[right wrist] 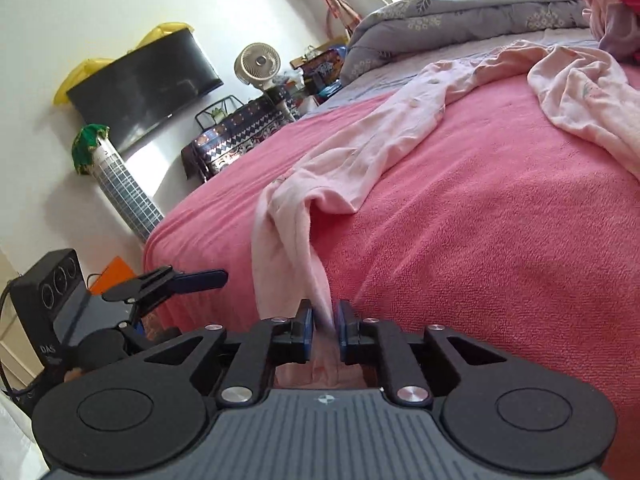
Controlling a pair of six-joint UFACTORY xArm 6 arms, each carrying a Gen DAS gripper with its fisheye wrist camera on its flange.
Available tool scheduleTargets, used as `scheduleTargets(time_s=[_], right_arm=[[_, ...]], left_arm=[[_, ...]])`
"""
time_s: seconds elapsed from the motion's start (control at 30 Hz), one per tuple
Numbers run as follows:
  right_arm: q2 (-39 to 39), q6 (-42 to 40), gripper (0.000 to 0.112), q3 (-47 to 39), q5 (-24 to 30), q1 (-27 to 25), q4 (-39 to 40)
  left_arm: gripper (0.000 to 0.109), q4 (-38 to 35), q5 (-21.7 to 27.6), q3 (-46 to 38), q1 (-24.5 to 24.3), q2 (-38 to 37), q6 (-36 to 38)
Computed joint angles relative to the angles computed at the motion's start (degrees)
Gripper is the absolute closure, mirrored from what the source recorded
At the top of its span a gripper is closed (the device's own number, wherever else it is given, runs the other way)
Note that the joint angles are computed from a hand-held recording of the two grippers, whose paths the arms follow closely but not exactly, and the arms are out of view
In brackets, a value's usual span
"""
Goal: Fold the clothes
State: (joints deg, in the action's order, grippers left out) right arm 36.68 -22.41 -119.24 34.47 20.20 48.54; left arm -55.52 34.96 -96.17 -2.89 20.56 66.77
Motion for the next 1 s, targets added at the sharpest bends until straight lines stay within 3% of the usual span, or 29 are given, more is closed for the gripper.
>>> scheduleTargets(time_s=[0.17,0.23,0.33,0.53,0.6,0.67,0.83,1.0], right_arm=[[1.64,-1.02,0.095,-2.33,-0.60,-0.56,3.86],[4.46,0.36,0.095,-6.22,0.35,-0.72,4.17],[7.39,3.16,0.102,-10.52,2.58,-1.15,5.31],[4.96,2.75,0.102,-6.10,0.86,-2.33,10.85],[4.26,2.28,0.102,-4.79,0.50,-2.65,12.15],[4.22,2.08,0.102,-4.50,0.19,-2.62,12.44],[5.01,1.90,0.102,-5.43,1.03,-2.82,12.90],[4.42,-0.86,0.101,-4.58,3.23,-3.45,15.12]], left_arm=[[0.014,-9.17,17.40,-5.48,4.21,3.40,-3.50],[0.020,-9.48,19.43,-7.63,4.78,5.71,-9.17],[0.043,-10.40,22.47,-11.26,5.61,9.41,-17.38],[0.052,-15.85,26.35,-16.62,6.27,15.37,-21.38],[0.066,-17.08,27.66,-17.45,6.70,16.33,-21.98],[0.090,-18.37,28.93,-18.16,7.15,17.21,-22.51],[0.091,-22.63,31.70,-17.18,8.43,16.81,-20.44],[0.091,-20.32,30.40,-16.95,8.88,16.49,-22.51]])
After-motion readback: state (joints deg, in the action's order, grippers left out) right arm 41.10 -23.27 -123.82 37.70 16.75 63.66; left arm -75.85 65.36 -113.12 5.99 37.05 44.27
